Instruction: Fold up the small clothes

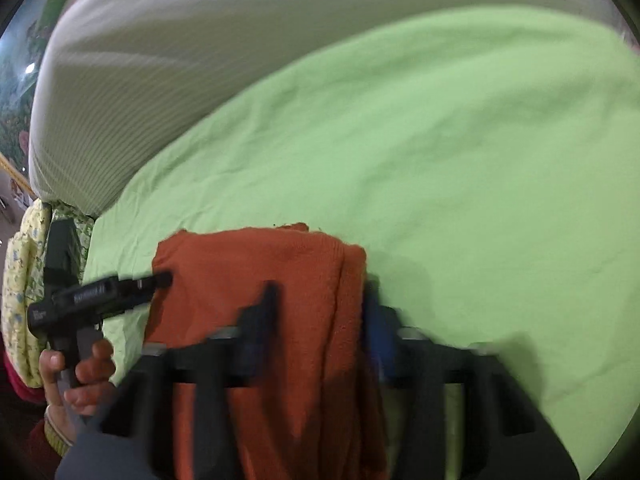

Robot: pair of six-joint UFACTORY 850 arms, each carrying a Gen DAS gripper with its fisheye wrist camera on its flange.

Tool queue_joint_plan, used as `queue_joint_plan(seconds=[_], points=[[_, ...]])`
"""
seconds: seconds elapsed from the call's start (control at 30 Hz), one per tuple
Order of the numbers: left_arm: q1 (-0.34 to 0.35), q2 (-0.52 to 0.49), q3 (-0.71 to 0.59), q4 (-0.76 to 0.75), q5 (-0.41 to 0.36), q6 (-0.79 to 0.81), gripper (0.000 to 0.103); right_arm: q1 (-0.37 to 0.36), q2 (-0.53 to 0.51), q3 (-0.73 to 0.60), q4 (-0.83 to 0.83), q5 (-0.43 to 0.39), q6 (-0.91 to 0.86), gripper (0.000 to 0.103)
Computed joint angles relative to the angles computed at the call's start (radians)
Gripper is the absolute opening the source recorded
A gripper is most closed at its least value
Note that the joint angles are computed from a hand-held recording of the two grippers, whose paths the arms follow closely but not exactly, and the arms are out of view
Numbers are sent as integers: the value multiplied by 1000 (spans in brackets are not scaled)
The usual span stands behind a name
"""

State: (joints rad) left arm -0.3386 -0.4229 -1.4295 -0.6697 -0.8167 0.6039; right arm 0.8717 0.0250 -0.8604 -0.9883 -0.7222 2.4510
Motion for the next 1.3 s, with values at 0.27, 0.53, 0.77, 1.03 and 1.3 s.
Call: queue_joint_plan(seconds=[0.27,0.53,0.77,1.03,1.3], points=[[-61,43,71,133,186,-71,6,18,-28,-24,1,-89,-11,24],[-8,194,199,48,197,15,56,143,2,-94,0,-315,-20,46],[53,422,451,-138,51,261,63,272,-31,-105,-181,-214,131,46],[-10,525,650,-10,165,207,72,323,-53,-31,28,-232,207,0],[74,563,638,23,92,91,80,395,-60,-74,40,-355,260,15]])
